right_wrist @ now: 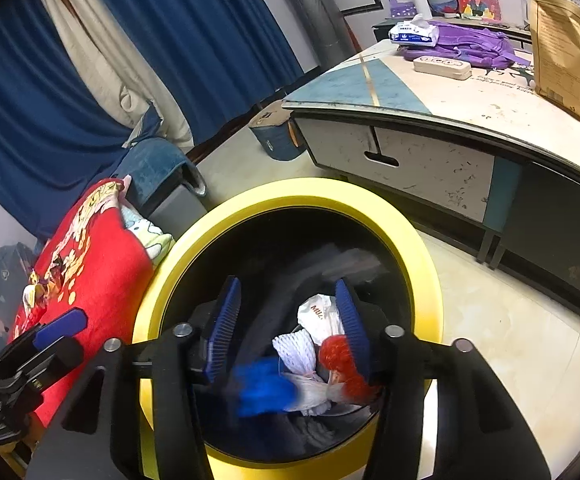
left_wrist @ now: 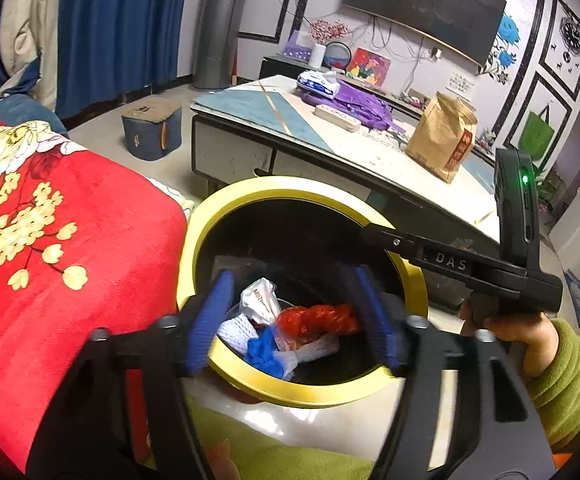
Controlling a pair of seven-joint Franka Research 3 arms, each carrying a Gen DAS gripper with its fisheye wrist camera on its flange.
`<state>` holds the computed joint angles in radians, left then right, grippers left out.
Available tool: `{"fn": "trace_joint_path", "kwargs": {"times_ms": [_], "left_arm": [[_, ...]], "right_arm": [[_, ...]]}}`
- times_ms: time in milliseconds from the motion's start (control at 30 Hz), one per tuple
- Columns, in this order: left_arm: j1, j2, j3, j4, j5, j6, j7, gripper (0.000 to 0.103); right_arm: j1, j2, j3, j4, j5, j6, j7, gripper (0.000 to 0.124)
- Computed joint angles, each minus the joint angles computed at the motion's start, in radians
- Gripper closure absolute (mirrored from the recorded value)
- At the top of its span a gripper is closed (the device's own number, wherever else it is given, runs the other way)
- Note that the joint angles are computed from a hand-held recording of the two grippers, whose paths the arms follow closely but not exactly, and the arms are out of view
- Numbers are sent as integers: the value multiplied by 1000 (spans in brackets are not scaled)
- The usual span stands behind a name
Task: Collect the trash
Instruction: 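Open both grippers to drop the red bag and blue glove into the bin, then move both grippers back over the snack wrappers on the bedspread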
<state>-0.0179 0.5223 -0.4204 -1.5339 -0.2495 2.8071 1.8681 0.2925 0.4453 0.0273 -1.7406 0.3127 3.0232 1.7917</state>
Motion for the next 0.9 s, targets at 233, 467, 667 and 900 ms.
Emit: {"fn": "trace_joint_path", "kwargs": {"times_ms": [233, 467, 667, 900], "left_arm": [[11, -36, 7, -55, 3, 82, -38, 11], [23, -77, 11, -117, 48, 151, -76, 11], [23, -105, 31, -150, 95, 203, -138, 11], [36, -145, 59, -202, 158, 273, -245, 11]], "right_arm": [[87, -15, -102, -23, -67, 45, 80, 54], [179, -25, -209, -37, -168, 85, 168, 49], [215, -33, -239, -30, -213, 106, 181, 48], [224, -39, -220, -8, -232, 110, 154, 48]]}}
